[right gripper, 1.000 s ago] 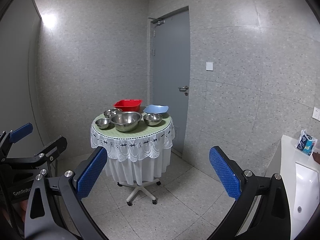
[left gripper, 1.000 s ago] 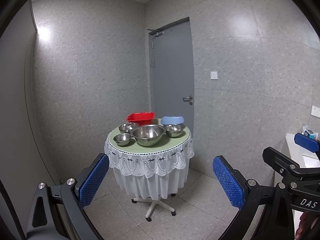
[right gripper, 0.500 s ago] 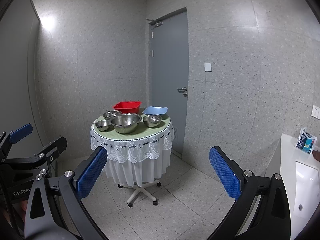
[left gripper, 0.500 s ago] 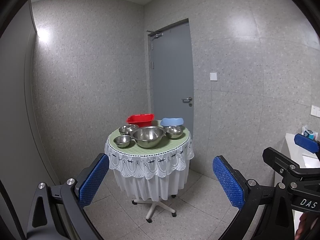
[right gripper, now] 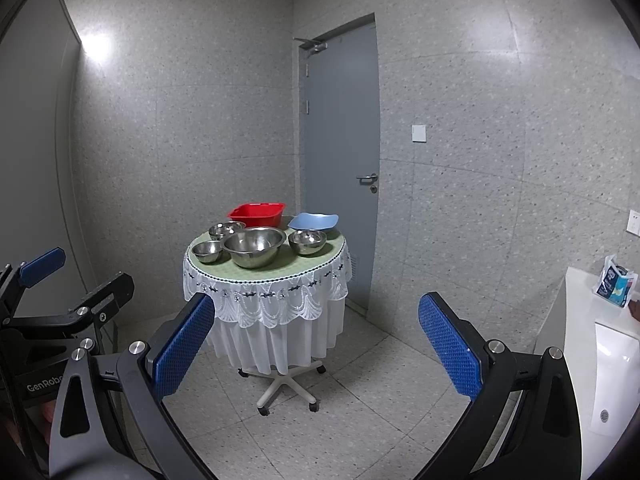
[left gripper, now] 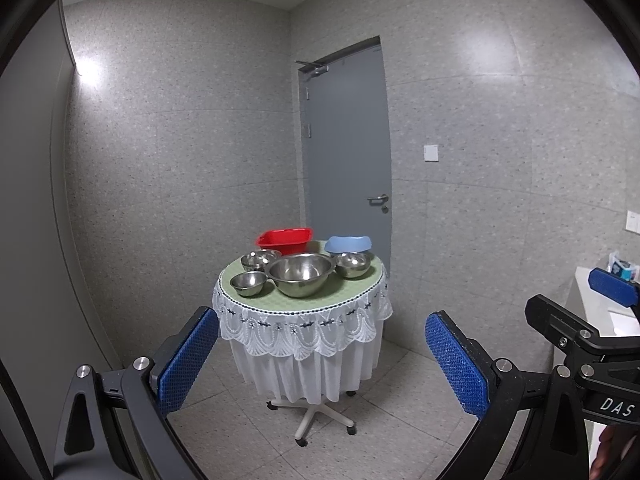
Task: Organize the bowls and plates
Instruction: 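Move both grippers toward the table of bowls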
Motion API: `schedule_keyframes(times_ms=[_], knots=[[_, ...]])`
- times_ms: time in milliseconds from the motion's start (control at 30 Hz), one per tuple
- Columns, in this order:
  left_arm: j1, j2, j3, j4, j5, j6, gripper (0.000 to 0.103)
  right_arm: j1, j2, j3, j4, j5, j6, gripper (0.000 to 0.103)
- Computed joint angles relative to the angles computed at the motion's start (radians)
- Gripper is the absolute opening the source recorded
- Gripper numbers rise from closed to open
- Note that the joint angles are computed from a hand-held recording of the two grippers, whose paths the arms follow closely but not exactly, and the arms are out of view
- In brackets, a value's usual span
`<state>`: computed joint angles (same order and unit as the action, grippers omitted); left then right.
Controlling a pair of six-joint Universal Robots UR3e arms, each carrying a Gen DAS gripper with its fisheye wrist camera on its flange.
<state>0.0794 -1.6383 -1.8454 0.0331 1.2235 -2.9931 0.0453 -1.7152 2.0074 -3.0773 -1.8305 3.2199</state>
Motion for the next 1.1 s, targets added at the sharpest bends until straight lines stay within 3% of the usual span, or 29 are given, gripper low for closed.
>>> schedule_keyframes(times_ms=[733, 1100], knots=[[-0.004, -0.097, 0.095, -0.005, 0.008, -0.002, 0.102, 0.002, 0.105, -0.078, -0.021, -0.002, 0.010, 0.103], [0.025, -0.281, 0.348, -0.088, -0.025, 0.009, 0.102, 0.035, 0.273, -0.236, -0.018, -0.037, 0.025, 0.103]])
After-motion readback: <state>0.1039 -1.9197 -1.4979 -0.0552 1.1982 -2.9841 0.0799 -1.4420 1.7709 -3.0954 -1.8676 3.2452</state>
